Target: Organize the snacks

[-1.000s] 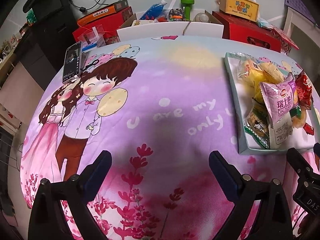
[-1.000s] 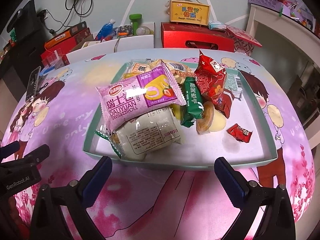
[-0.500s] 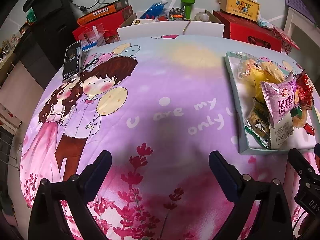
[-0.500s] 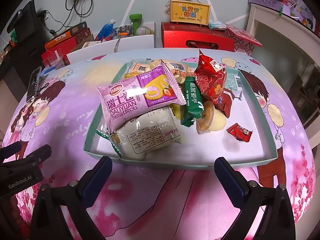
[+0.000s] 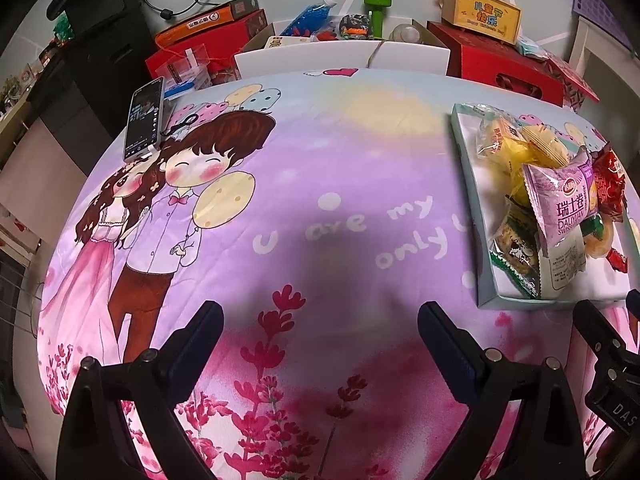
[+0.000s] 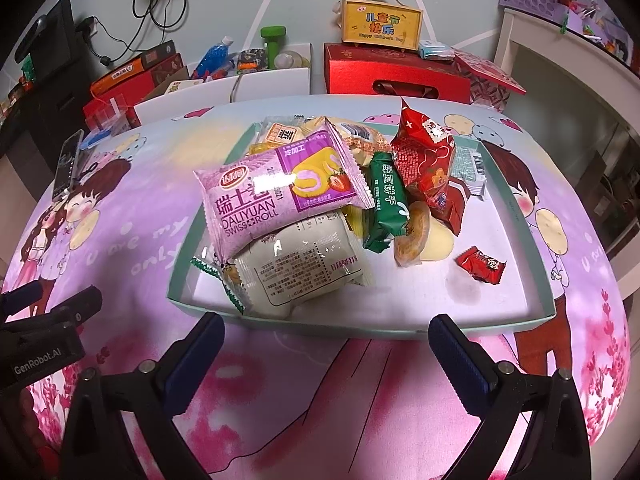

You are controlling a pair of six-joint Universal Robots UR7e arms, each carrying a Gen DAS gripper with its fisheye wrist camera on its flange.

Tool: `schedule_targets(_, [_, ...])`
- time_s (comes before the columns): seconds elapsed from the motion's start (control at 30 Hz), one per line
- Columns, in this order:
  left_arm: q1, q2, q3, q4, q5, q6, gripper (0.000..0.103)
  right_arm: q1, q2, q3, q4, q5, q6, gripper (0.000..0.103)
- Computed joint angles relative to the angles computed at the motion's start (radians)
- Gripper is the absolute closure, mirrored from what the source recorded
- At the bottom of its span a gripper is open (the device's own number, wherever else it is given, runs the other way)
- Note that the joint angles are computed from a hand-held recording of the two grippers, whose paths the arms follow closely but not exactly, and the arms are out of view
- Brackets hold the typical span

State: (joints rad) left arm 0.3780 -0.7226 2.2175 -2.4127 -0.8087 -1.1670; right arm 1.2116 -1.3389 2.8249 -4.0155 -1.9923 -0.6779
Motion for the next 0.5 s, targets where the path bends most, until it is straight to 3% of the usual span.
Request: schedule_targets(0.5, [0.002, -0.001, 0.002, -0.001, -0.004, 0.000, 0.005, 0.003, 0.012, -0.001, -0.009, -0.006, 0.000, 0.000])
